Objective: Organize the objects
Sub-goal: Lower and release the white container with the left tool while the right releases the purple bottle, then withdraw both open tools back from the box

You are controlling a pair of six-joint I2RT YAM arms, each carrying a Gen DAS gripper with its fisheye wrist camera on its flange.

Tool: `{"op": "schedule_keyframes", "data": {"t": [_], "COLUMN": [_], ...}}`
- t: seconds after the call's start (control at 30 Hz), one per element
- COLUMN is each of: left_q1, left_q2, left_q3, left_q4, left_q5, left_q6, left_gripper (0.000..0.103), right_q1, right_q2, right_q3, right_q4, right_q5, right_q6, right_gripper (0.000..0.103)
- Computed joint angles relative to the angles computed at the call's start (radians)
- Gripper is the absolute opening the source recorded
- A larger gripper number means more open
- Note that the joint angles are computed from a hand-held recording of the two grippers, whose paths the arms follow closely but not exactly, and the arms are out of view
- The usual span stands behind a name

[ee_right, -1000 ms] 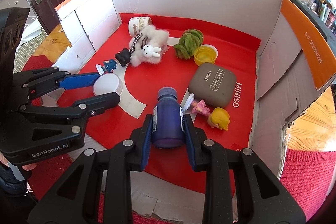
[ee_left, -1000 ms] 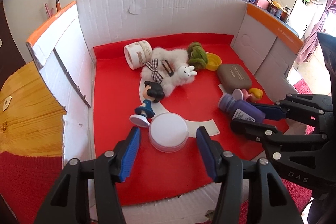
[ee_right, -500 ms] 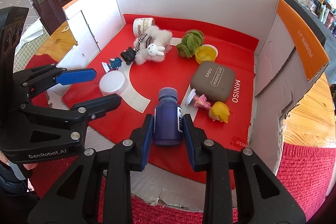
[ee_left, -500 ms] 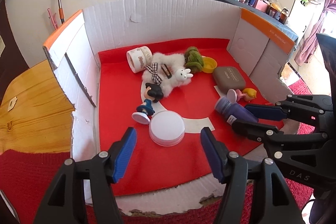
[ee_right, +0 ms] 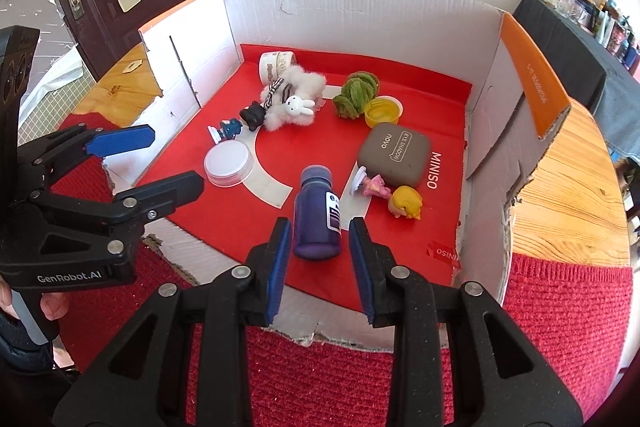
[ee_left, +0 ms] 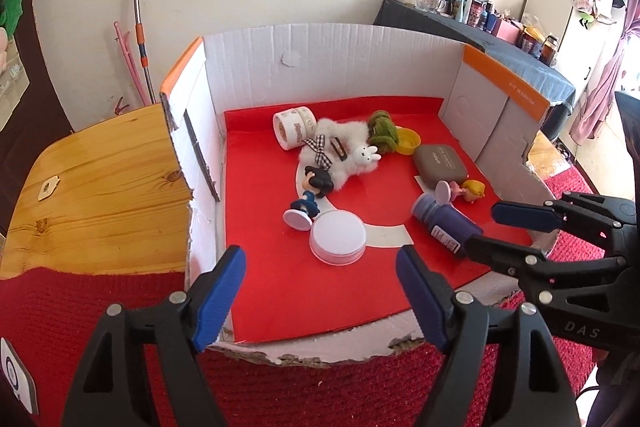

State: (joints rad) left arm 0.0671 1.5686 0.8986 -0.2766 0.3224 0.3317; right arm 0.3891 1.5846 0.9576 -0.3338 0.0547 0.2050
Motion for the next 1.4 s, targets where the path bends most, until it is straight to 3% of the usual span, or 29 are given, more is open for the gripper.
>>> {"op": "schedule_keyframes", "data": {"t": [0.03,0.1,0.37,0.47,0.57,0.73,0.97,1.13,1.4], "left_q1": [0.002,0.003,0.014,0.023,0.03,0.045,0.061,0.049,0.044], "left_q2": [-0.007,-0.017,-0.065,-0.077,-0.084,-0.097,-0.124,-0.155,-0.162], "left_q3": [-0.006,-0.014,-0.064,-0.078,-0.087,-0.104,-0.136,-0.176,-0.211], "left_q4": [0.003,0.008,0.036,0.04,0.043,0.047,0.07,0.111,0.168], "left_q5": [0.0,0.001,0.002,0.006,0.009,0.019,0.035,0.022,-0.016], "left_q6": [-0.001,-0.002,-0.005,-0.012,-0.017,-0.03,-0.04,-0.044,-0.062], "left_gripper": [0.079,0.079,0.083,0.083,0.083,0.091,0.092,0.103,0.103], "right_q1": [0.002,0.008,0.03,0.044,0.059,0.081,0.115,0.12,0.12], "right_q2": [-0.01,-0.034,-0.101,-0.127,-0.147,-0.175,-0.196,-0.204,-0.206], "right_q3": [-0.007,-0.03,-0.094,-0.121,-0.142,-0.174,-0.212,-0.232,-0.242], "right_q4": [0.003,0.018,0.061,0.082,0.096,0.123,0.163,0.177,0.18], "right_q5": [0.005,0.016,0.061,0.091,0.114,0.159,0.227,0.255,0.262], "right_q6": [0.006,0.019,0.067,0.09,0.106,0.129,0.159,0.177,0.183], "right_gripper": [0.052,0.063,0.063,0.072,0.074,0.083,0.084,0.084,0.085]}}
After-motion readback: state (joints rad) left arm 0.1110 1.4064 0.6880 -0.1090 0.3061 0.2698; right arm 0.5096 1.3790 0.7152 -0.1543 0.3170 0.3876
